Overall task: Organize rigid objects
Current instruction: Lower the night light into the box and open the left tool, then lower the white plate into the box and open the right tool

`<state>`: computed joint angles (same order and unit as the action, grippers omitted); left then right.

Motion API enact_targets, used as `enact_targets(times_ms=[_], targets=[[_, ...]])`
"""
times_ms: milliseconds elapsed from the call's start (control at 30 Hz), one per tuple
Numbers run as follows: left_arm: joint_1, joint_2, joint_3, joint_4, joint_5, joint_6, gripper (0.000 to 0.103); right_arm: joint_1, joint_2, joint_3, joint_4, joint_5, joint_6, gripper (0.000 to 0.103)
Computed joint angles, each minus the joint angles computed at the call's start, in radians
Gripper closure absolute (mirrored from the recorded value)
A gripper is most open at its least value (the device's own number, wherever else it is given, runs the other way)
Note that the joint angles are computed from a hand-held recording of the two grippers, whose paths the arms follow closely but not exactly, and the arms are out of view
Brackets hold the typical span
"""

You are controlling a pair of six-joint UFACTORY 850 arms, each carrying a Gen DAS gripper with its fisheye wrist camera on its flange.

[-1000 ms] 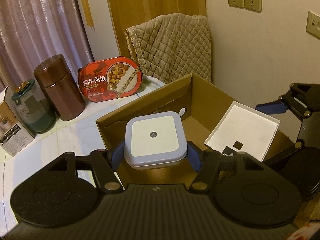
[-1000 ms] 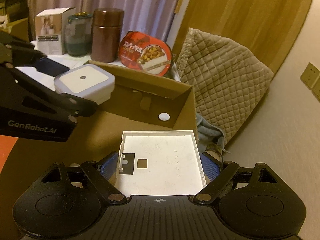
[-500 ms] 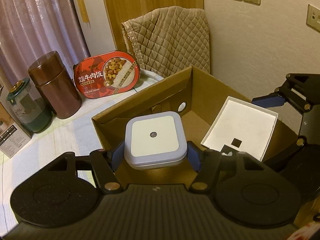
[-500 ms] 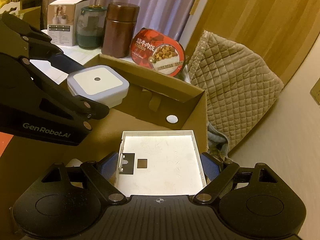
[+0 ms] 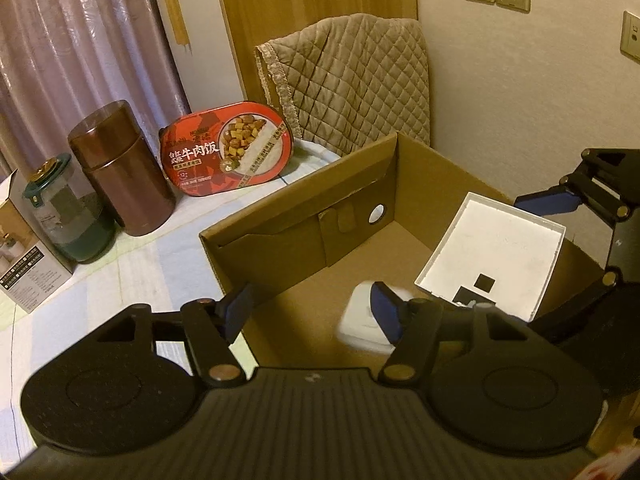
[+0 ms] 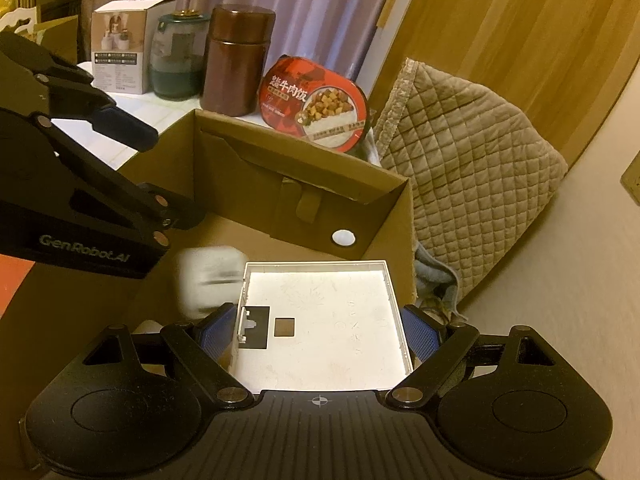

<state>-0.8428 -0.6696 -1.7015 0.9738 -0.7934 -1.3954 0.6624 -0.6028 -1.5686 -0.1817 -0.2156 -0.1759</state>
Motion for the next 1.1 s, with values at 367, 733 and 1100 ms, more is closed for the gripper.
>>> enact_targets(times_ms=[367, 733, 1100], targets=[[-0.011, 0.035, 0.036, 0.018, -0.008, -0.043, 0.042, 0.002, 0.004, -0.008, 0.036, -0.012, -0.008, 0.019], [-0.012, 0.059, 0.063, 0.029, -0.006, -0.07, 0.042, 0.004, -0.005, -0.031, 0.104, -0.032, -0.045, 0.019], [-0.008, 0.077, 0.084, 0.048, -0.003, -0.102, 0.042, 0.006, -0.03, -0.062, 0.181, -0.055, -0.096, 0.019]])
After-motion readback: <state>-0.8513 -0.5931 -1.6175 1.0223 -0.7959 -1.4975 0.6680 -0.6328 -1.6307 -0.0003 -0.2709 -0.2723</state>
